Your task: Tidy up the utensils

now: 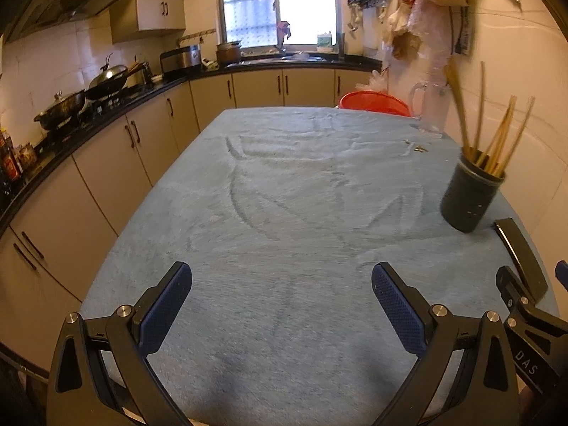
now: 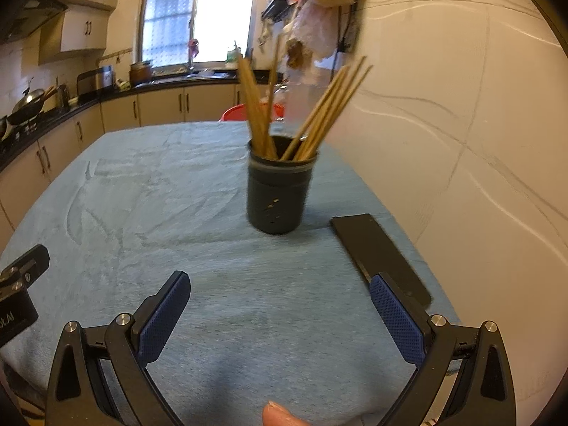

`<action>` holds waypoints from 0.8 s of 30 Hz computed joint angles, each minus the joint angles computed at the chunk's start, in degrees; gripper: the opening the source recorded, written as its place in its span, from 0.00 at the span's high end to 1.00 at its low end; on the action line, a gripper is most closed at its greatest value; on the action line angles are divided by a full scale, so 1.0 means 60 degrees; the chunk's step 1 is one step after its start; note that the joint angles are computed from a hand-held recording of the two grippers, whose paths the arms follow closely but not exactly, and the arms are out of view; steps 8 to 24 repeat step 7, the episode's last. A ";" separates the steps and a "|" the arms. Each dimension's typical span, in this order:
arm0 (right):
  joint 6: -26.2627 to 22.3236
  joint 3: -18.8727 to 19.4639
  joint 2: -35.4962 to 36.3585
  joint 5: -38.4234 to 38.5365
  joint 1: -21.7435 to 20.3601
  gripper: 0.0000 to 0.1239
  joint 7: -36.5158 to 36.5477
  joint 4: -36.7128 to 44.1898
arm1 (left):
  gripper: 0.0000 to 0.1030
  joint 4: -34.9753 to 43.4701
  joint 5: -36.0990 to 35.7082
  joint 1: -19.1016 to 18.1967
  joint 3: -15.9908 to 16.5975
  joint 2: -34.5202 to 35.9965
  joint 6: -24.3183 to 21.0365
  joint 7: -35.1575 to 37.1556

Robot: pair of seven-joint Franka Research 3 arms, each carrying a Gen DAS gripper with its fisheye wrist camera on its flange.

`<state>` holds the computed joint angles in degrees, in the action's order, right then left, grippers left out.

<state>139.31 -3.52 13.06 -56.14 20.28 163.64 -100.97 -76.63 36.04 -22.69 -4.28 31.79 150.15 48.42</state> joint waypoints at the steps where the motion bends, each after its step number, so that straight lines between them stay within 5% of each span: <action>1: 0.0080 0.0022 0.0135 0.0203 -0.0072 0.17 -0.0234 0.0142 | 0.02 0.0210 -0.0110 0.0050 -0.0021 0.0163 -0.0131 0.0065; 7: 0.0674 -0.0030 0.1376 0.2297 -0.0424 0.17 -0.2250 0.1466 | 0.02 0.1657 -0.0513 0.0174 0.0176 0.1204 -0.0974 0.0314; 24: 0.0674 -0.0030 0.1376 0.2297 -0.0424 0.17 -0.2250 0.1466 | 0.02 0.1657 -0.0513 0.0174 0.0176 0.1204 -0.0974 0.0314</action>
